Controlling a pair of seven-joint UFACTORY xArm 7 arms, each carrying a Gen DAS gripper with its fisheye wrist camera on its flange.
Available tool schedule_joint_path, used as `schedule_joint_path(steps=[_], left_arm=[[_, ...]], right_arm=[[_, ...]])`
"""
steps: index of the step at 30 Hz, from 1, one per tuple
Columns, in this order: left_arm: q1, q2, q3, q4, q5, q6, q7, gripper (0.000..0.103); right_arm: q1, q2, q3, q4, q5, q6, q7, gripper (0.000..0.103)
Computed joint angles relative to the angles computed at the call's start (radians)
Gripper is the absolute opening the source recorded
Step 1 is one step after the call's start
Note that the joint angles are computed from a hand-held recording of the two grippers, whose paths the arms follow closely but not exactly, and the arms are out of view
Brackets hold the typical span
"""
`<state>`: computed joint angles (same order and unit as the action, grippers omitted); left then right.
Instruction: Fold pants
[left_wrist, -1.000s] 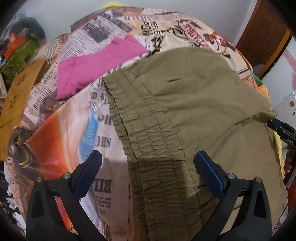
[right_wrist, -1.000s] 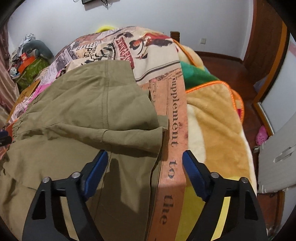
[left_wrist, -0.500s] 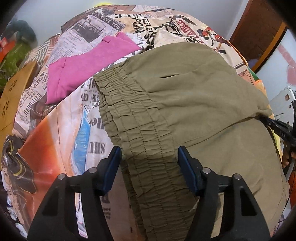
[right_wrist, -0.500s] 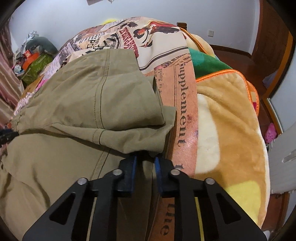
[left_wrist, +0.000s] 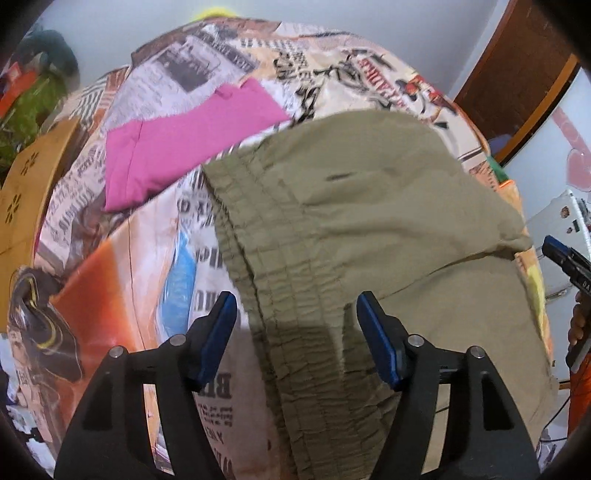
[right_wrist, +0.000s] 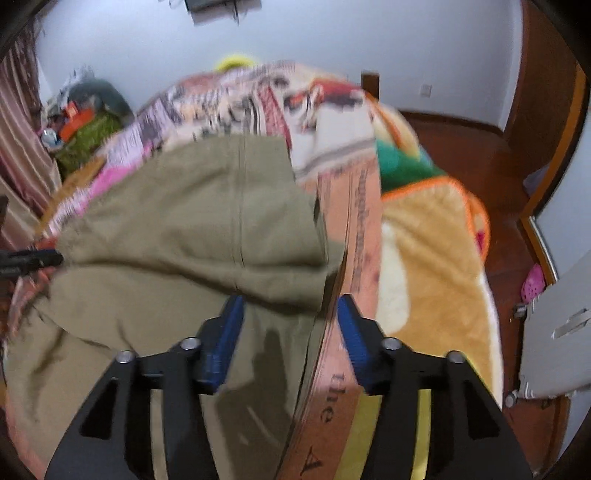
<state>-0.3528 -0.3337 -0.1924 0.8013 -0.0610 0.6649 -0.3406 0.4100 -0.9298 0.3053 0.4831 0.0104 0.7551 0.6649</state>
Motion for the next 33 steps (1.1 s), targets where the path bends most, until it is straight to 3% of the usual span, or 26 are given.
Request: schedule_joint_path(steps=[4, 9, 14, 16, 19, 23, 28, 33], left_arm=[[0.034, 0.03, -0.031, 0.04, 0.088, 0.002, -0.067, 0.083], [0.039, 0.094, -0.018, 0.077, 0.111, 0.001, -0.099, 0.085], [0.029, 0.146, 0.0, 0.067, 0.078, -0.032, -0.099, 0.085], [0.023, 0.154, -0.001, 0.054, 0.08, -0.054, -0.094, 0.085], [0.022, 0.164, -0.007, 0.053, 0.111, -0.061, -0.1, 0.085], [0.021, 0.162, -0.011, 0.051, 0.14, -0.068, -0.112, 0.079], [0.027, 0.159, -0.031, 0.066, 0.252, -0.036, -0.148, 0.068], [0.027, 0.154, -0.021, 0.074, 0.268, -0.018, -0.129, 0.067]], right_arm=[[-0.046, 0.073, 0.009, 0.056, -0.034, -0.026, -0.004, 0.06], [-0.063, 0.189, -0.009, 0.065, -0.041, -0.091, -0.009, 0.061], [-0.02, 0.265, -0.068, 0.025, 0.043, -0.157, -0.003, 0.059], [-0.005, 0.265, -0.08, -0.001, 0.071, -0.202, 0.002, 0.052], [-0.029, 0.274, -0.049, 0.004, 0.032, -0.196, 0.019, 0.028], [-0.026, 0.259, -0.043, 0.0, 0.011, -0.194, 0.018, 0.02], [-0.048, 0.223, 0.002, 0.022, -0.061, -0.147, 0.03, 0.015], [-0.069, 0.175, 0.016, 0.056, -0.122, -0.147, 0.021, 0.012]])
